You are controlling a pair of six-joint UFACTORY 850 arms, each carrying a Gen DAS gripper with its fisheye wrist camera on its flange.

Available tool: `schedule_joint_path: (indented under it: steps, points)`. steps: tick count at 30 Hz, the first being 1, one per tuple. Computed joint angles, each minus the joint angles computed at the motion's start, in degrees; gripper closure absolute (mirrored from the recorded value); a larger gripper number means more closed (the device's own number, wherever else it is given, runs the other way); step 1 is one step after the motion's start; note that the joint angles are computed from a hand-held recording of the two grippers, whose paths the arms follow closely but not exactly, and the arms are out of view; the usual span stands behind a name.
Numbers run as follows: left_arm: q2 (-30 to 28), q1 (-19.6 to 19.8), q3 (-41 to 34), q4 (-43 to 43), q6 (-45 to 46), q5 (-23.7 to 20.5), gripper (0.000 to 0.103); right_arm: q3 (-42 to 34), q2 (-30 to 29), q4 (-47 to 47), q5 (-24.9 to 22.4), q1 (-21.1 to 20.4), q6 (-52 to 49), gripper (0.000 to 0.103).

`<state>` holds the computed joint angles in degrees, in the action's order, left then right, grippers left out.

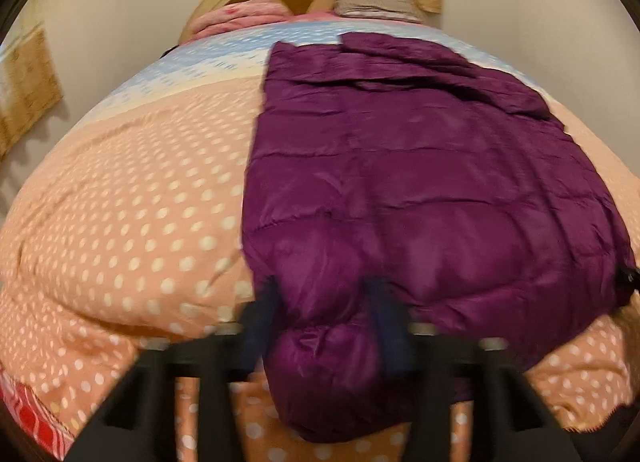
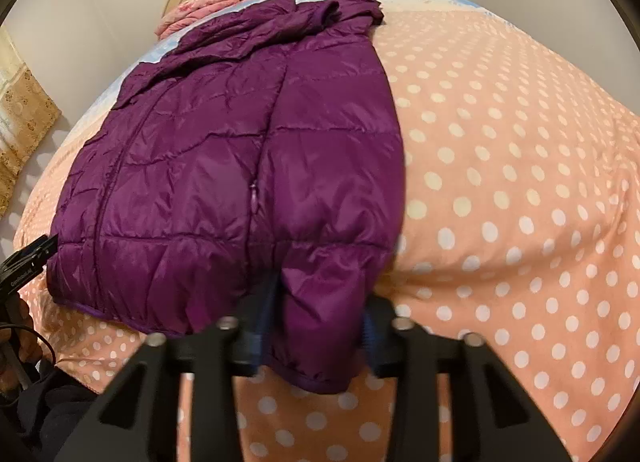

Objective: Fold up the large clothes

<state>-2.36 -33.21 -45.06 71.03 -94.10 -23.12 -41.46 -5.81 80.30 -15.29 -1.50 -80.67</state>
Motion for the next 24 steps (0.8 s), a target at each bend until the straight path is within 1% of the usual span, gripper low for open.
schedule_joint_path:
  steps: [1,2,3,4,7,9,11,14,16,17,20,22,24]
  points:
    - [0.01,-0.47,-0.09,1.15,-0.38,-1.01,0.091,0.15,0.30,0.77,-0.99,-0.38,-0.83,0.085]
    - [0.37,-0.74,0.03,2.45,-0.69,-1.45,0.096,0.21,0.61,0.46,-1.83,-0.67,-0.81,0.090]
    - [1.19,-0.61,0.31,3.35,-0.83,-0.92,0.098,0.36,1.03,0.57,-2.53,-0.90,-1.20,0.092]
    - [1.91,-0.41,0.58,3.99,-1.17,-0.58,0.099,0.77,1.94,2.66,-3.75,-1.27,-3.75,0.095]
    - [5.13,-0.35,1.84,9.55,-5.37,-0.46,0.100,2.22,5.65,7.12,-5.10,-1.39,-9.68,0.096]
    - [7.34,-0.92,2.54,13.02,-7.54,-2.01,0.100,3.19,8.03,9.26,-6.22,-1.72,-12.25,0.096]
    - [9.30,-1.26,3.00,14.79,-8.85,-2.46,0.100,4.18,10.71,10.24,-7.78,-2.40,-13.18,0.096]
    - [12.57,-0.65,3.37,15.04,-9.06,-1.02,0.100,5.35,14.34,10.84,-10.28,-3.61,-13.65,0.096]
    - [15.76,-0.68,3.77,14.33,-8.60,-0.19,0.100,6.49,17.91,11.54,-11.68,-4.23,-14.15,0.097]
    - [17.62,-1.08,4.11,15.01,-9.03,-0.46,0.100,6.76,19.24,11.77,-12.34,-4.61,-14.38,0.097]
    - [22.41,-2.67,4.39,15.91,-8.85,-1.82,0.100,8.53,26.04,12.29,-15.07,-6.37,-14.66,0.097]
    - [24.65,-3.72,4.19,16.92,-9.31,-3.49,0.100,8.35,28.74,13.86,-16.36,-6.99,-15.69,0.097]
    - [25.62,-4.20,3.75,18.72,-10.35,-4.68,0.100,8.34,30.96,16.21,-18.16,-8.20,-17.59,0.097]
